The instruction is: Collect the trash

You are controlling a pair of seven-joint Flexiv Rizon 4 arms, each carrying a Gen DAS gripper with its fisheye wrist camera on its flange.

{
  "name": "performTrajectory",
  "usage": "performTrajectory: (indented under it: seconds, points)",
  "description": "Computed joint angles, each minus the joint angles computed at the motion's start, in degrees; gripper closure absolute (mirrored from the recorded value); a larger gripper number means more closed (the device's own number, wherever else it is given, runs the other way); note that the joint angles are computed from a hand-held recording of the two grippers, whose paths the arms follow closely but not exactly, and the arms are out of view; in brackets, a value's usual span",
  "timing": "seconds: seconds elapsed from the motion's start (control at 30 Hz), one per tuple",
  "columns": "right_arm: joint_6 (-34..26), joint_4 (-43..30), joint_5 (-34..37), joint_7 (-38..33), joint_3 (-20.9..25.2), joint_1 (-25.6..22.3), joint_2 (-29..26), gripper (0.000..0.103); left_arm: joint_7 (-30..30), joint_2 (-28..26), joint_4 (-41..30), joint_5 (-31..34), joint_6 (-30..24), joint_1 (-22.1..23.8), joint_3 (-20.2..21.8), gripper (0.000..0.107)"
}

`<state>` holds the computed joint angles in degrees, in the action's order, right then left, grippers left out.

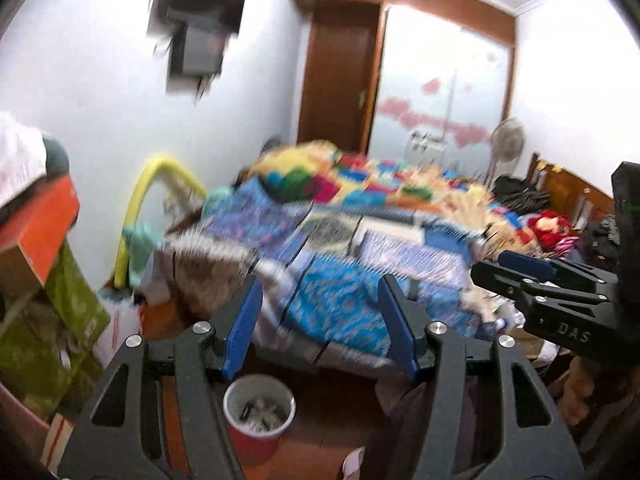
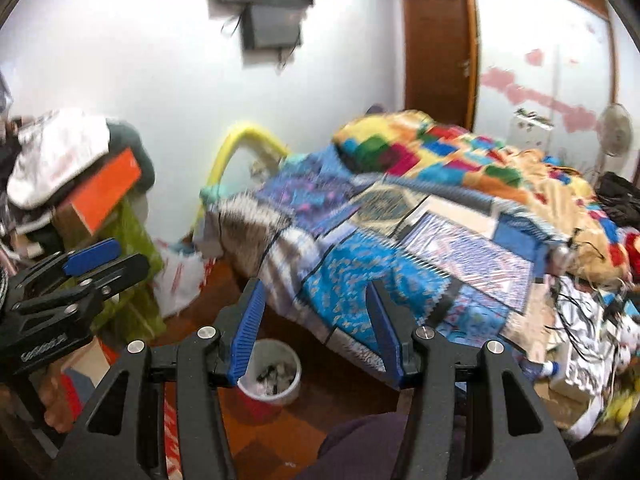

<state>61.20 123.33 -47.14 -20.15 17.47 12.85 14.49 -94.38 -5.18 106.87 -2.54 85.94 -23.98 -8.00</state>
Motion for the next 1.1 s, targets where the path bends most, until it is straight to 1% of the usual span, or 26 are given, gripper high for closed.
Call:
performTrajectory:
  seconds: [0.13, 0.2, 0.27, 0.3, 0.33, 0.37, 0.4, 0.43, 0.47, 0.5, 0.53, 0.57, 0.6, 0.63, 0.77, 0.9, 1.0, 1.1]
  points:
    - [-2.20, 2.50, -6.11, 8.28, 3.17, -2.52, 5.89, 0.054, 6.15, 3.47, 5.00, -6.50, 5.59, -0.74, -2.27, 0.048]
    - [-4.33, 3.46, -8.12, 11.33, 4.93, -3.19, 8.63, 0.054, 4.26, 4.70, 5.94, -4.31, 6.46, -1.29, -1.87, 0.048]
    - [-8.22, 3.81, -10.06, 14.32, 7.37, -3.68, 10.77, 0.054, 0.45, 6.20, 6.81, -0.05, 7.14, -1.14, -1.67, 0.046]
    - [-9.56, 3.83, -10.93, 15.19, 7.92, -3.75, 11.25, 0.051, 0.94, 6.70, 7.66, -0.91, 7.89, -1.51, -1.67, 0.044]
    - [-11.97, 3.80, -12.19, 16.58, 9.19, -3.94, 11.96, 0.044, 3.71, 7.07, 8.97, -4.46, 9.15, -2.81, -1.34, 0.040]
    - [-13.28, 3.98, -12.77, 17.17, 9.62, -3.65, 12.59, 0.041, 6.90, 7.19, 10.17, -8.56, 10.47, -4.48, -0.85, 0.036]
    - [-14.92, 4.20, -14.07, 18.28, 10.43, -3.68, 13.28, 0.036, 7.92, 7.60, 11.03, -10.17, 10.97, -5.15, -0.73, 0.033]
    - [-16.53, 4.19, -14.99, 19.04, 11.08, -3.54, 13.57, 0.031, 7.13, 8.14, 11.56, -9.36, 10.84, -4.59, -1.10, 0.030]
    - [-18.00, 4.15, -15.67, 19.53, 11.52, -3.26, 13.78, 0.028, 4.79, 8.93, 11.93, -6.62, 10.39, -2.94, -2.09, 0.023]
    - [-19.92, 3.93, -16.19, 19.80, 12.16, -2.96, 13.79, 0.020, 2.14, 9.67, 12.08, -3.44, 9.88, -1.00, -3.27, 0.016]
    - [-21.16, 3.84, -16.47, 20.03, 12.33, -2.47, 13.80, 0.012, -0.27, 10.27, 12.18, -0.72, 9.47, 0.64, -4.30, 0.014]
    - [-21.97, 3.96, -16.77, 20.50, 12.38, -1.94, 13.89, 0.008, -2.26, 10.76, 12.19, 1.59, 9.09, 1.97, -5.10, 0.009]
    - [-22.64, 4.08, -16.90, 21.19, 12.35, -1.45, 13.98, 0.003, -2.52, 10.84, 12.32, 2.00, 9.11, 1.79, -4.89, 0.005]
    - [-22.94, 4.22, -17.17, 21.87, 12.14, -1.04, 14.00, 0.001, -3.40, 10.70, 12.08, 2.96, 8.88, 2.26, -5.16, 0.005]
    - [-24.04, 4.83, -17.14, 22.95, 11.32, 0.47, 14.08, 0.000, -5.51, 10.93, 11.87, 4.94, 7.70, 2.62, -5.12, 0.005]
    - [-25.05, 5.59, -14.89, 22.76, 11.23, 2.13, 15.17, 0.000, -6.97, 10.95, 11.65, 6.40, 7.43, 2.69, -5.02, 0.005]
    - [-25.68, 5.82, -13.91, 23.04, 11.37, 2.50, 15.63, 0.000, -6.69, 10.83, 11.56, 6.29, 7.30, 2.19, -4.55, 0.005]
    - [-25.90, 6.11, -13.21, 23.26, 11.53, 2.67, 16.22, 0.000, -8.17, 11.09, 11.57, 7.90, 7.00, 2.75, -5.10, 0.005]
